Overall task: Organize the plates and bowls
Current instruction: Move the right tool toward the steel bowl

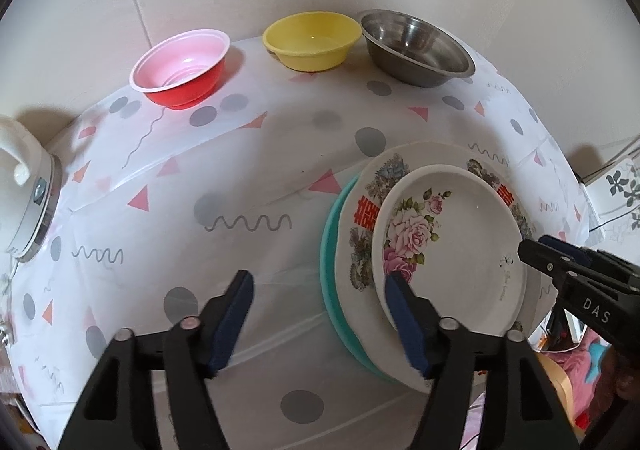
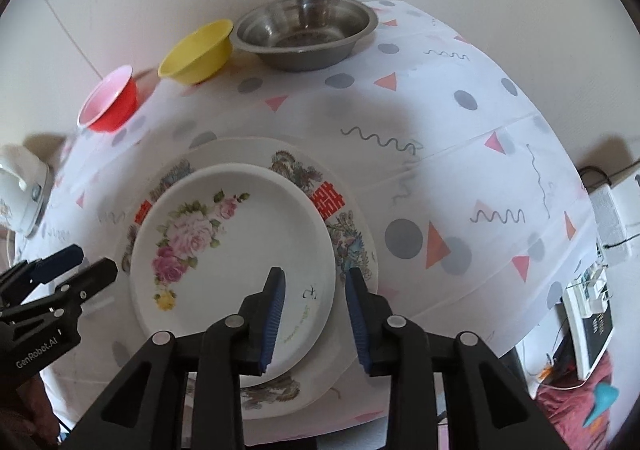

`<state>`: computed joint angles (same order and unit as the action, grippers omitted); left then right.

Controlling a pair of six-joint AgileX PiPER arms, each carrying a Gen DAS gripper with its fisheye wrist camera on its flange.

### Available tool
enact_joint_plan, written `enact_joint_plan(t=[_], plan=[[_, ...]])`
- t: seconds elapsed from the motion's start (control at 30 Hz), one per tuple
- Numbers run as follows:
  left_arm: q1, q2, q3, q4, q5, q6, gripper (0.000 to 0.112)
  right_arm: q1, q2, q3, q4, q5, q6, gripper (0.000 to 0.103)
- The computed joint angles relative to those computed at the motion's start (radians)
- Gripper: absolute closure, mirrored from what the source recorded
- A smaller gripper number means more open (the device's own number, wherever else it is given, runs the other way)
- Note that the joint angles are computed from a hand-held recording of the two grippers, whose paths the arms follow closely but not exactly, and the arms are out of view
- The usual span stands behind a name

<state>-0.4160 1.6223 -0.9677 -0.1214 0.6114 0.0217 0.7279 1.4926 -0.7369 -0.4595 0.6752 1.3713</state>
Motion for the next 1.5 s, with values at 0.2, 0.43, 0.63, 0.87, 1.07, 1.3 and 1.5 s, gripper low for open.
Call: enact_joint_plan(t=[0.2,0.43,0.63,0.87,1.07,1.3,1.5], plan=[[0.019,-0.027,0.017,-0.003,0.006,-0.009,0.03,0.001,-0.034,0.027,0.007,-0.02,0.052,0.069],[0.053,-0.029,0.009,-0.005,0.026,-0.006,0.026,-0.032,-0.102,0.053,-0.043,-0.033,0.115,0.066],[0.068,0.024,-0.075,0.024,0.059,-0.039,0.025,-0.223,-0.109,0.03,-0.025,-0.102,-0.029,0.063],[0.072,0.128,-0.233,0.048,0.107,-0.088,0.025,-0.501,0.016,-0.077,0.24,-0.263,-0.417,0.063],[0.077,0.208,-0.358,0.049,0.151,-0.128,0.022,-0.619,0.192,-0.245,0.415,-0.295,-0.65,0.062],[0.062,0.261,-0.428,0.08,0.182,-0.199,0.02,-0.693,0.395,-0.465,0.581,-0.242,-0.845,0.062],[0.046,0.309,-0.481,0.101,0.214,-0.25,0.02,-0.719,0.521,-0.6,0.647,-0.199,-0.927,0.063]])
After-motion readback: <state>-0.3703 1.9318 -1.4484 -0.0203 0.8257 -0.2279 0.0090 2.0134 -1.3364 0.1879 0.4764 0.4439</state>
